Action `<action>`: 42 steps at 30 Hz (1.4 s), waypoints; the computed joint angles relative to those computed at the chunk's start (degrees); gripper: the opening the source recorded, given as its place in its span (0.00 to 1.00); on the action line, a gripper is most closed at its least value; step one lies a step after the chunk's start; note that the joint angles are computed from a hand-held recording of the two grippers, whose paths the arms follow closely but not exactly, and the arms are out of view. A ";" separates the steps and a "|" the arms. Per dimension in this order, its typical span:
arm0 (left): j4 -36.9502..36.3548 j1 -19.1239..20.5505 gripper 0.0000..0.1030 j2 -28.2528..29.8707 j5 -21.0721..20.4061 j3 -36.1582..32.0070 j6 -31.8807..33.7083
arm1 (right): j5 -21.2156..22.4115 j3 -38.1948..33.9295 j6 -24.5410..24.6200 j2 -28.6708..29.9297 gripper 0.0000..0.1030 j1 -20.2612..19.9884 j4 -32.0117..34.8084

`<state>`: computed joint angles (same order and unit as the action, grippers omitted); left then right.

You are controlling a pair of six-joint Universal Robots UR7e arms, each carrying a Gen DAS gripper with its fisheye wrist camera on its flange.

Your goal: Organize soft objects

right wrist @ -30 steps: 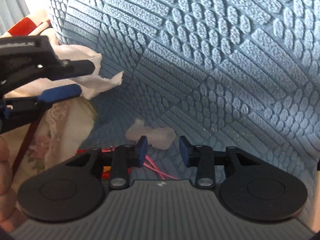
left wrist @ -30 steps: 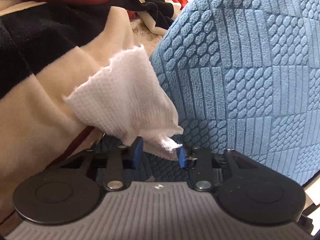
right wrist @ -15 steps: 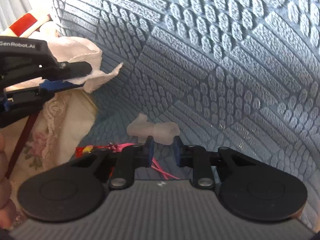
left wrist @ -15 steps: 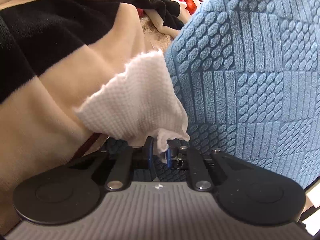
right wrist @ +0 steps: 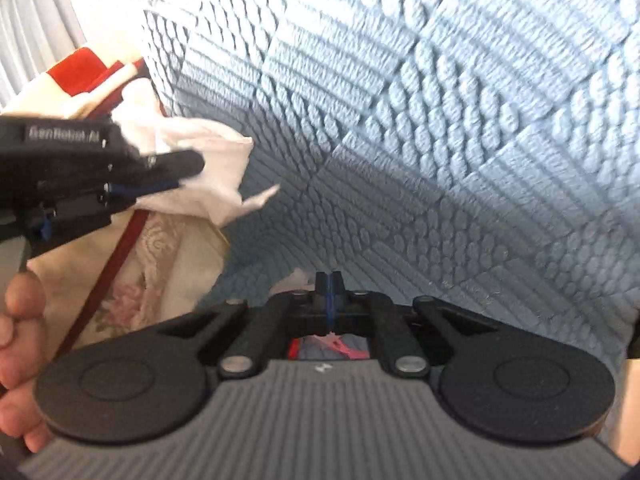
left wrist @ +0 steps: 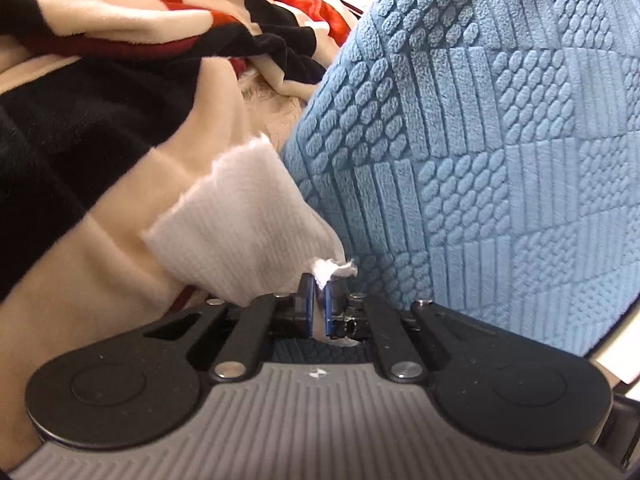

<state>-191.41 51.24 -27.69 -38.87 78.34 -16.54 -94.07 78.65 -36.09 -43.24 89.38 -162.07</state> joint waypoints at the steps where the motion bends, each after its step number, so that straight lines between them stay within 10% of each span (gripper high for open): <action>1: 0.19 -0.06 0.05 -0.50 -0.54 0.82 -0.99 | 0.30 -0.16 0.73 -0.21 0.03 -0.10 0.09; 7: -0.17 -0.51 0.04 -1.70 -0.48 2.85 -1.99 | -1.85 -0.13 3.56 -1.05 0.07 -0.22 1.24; 12: -0.79 -0.50 0.04 -1.62 0.00 2.78 -2.10 | -1.18 -0.24 0.88 -0.43 0.36 -0.85 2.14; 23: 1.11 -0.54 0.04 -1.45 -0.48 3.05 -4.21 | -6.81 0.17 -13.47 3.94 0.34 1.11 -4.20; 42: 4.69 -3.01 0.02 -3.50 -6.56 8.03 -4.28 | -12.43 10.67 -18.93 -6.90 0.21 1.88 -9.09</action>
<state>-186.72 48.23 -31.19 -45.42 86.36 -20.81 -106.50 89.32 -55.02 -50.13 91.26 -171.16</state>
